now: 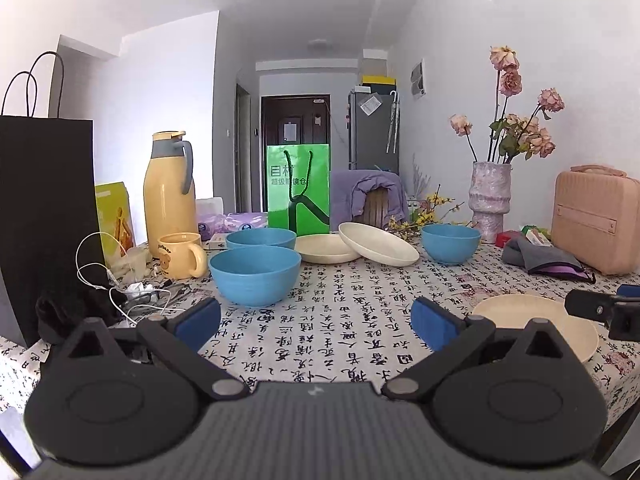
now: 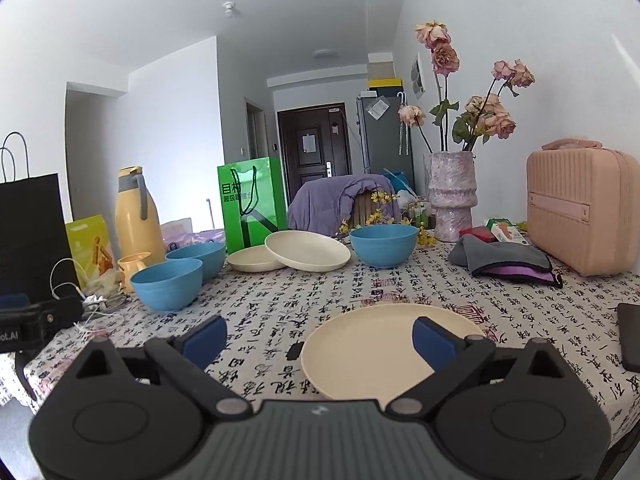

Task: Organize plates and bowls
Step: 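Move both grippers to the cream plates beside the green bag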

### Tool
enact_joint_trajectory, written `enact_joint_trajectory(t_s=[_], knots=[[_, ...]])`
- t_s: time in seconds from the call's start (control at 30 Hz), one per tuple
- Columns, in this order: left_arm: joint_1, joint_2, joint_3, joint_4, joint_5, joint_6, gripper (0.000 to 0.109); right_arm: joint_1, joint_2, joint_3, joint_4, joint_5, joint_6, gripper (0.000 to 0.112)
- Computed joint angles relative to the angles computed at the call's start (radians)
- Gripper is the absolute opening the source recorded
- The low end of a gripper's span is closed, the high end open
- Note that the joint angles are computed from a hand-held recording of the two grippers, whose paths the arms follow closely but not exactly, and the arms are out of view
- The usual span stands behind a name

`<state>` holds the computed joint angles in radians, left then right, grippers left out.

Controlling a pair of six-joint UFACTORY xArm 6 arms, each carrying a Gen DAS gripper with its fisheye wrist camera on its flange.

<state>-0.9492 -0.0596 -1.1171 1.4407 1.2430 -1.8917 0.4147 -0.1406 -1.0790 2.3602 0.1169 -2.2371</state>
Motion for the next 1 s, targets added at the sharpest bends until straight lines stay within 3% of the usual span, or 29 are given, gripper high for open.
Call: enact_joint_trajectory(t_s=[0.43, 0.57, 0.77, 0.83, 0.9, 1.0], knots=[[0.183, 0.041, -0.065, 0.002, -0.174, 0.089, 0.103, 0.020, 0.233, -0.270, -0.114, -0.063, 0.138, 0.099], [0.279, 0.102, -0.149, -0.012, -0.283, 0.122, 0.103, 0.031, 0.315, -0.343, -0.387, -0.061, 0.413, 0.099], [0.434, 0.223, -0.332, -0.060, -0.483, 0.232, 0.103, 0.001, 0.483, -0.509, -0.985, 0.014, 1.023, 0.099], [0.484, 0.280, -0.409, -0.088, -0.557, 0.297, 0.103, -0.013, 0.552, -0.595, -1.138, 0.038, 1.167, 0.099], [0.540, 0.362, -0.518, -0.176, -0.629, 0.401, 0.103, -0.035, 0.632, -0.707, -1.308, 0.100, 1.348, 0.099], [0.600, 0.508, -0.723, -0.424, -0.671, 0.669, 0.103, -0.075, 0.820, -1.002, -1.529, 0.271, 1.629, 0.099]])
